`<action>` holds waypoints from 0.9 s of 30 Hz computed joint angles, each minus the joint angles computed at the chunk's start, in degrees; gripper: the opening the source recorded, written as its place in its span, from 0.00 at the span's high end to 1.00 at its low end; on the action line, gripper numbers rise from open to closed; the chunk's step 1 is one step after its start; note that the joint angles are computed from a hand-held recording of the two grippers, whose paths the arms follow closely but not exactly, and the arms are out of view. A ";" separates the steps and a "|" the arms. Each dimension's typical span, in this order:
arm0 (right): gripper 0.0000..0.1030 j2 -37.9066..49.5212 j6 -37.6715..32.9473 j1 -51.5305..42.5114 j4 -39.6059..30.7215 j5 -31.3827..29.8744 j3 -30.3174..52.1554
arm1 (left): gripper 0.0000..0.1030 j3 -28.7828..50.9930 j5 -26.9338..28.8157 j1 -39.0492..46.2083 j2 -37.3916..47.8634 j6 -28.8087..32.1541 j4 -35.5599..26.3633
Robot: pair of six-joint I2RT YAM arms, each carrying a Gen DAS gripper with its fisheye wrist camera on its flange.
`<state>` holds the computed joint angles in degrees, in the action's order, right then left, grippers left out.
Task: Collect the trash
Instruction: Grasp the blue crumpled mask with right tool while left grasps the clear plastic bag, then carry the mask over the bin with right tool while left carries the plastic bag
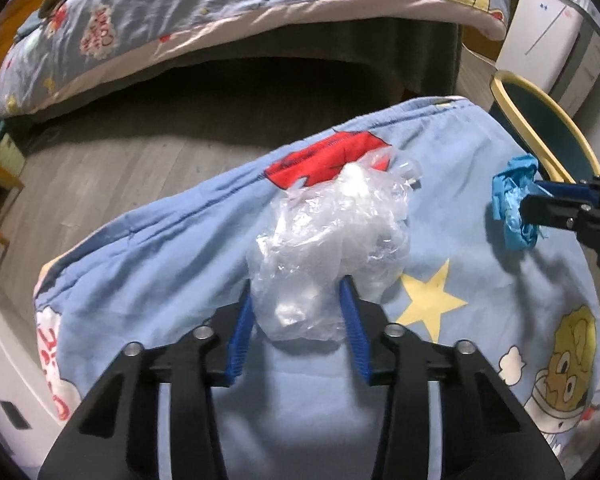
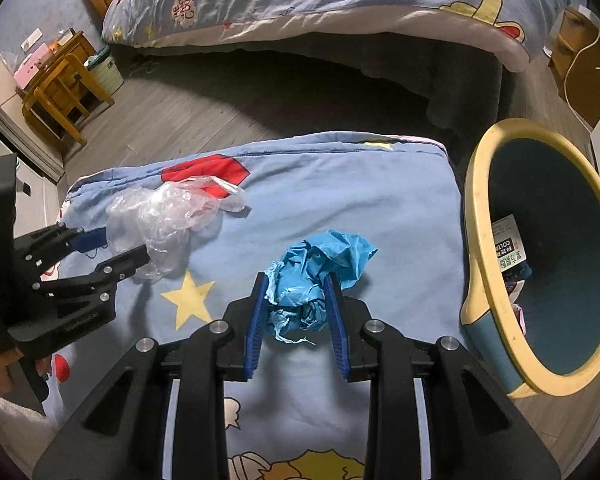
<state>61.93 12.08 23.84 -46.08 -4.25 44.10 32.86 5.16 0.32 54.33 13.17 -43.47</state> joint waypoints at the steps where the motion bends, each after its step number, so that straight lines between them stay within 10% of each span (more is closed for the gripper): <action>1: 0.73 -0.21 0.09 0.04 -0.18 0.07 -0.04 | 0.67 -0.02 -0.14 -0.22 0.41 -0.13 0.21; 8: 0.73 -2.19 -0.16 -1.11 -2.79 0.22 1.07 | 0.88 -1.63 -3.08 -2.74 -1.68 -0.28 0.79; 17: 0.73 -7.24 -2.91 -7.02 -9.71 -0.16 6.38 | 0.91 1.81 -4.08 -7.27 -6.77 -3.36 -3.57; 27: 0.73 -10.15 -14.34 -25.61 -17.14 -8.12 14.21 | 0.91 9.26 -12.63 -31.63 -8.37 -21.66 -8.36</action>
<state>51.78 -2.26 -1.78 -63.22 -12.38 58.31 42.12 -7.47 -31.31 45.96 -8.48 -51.83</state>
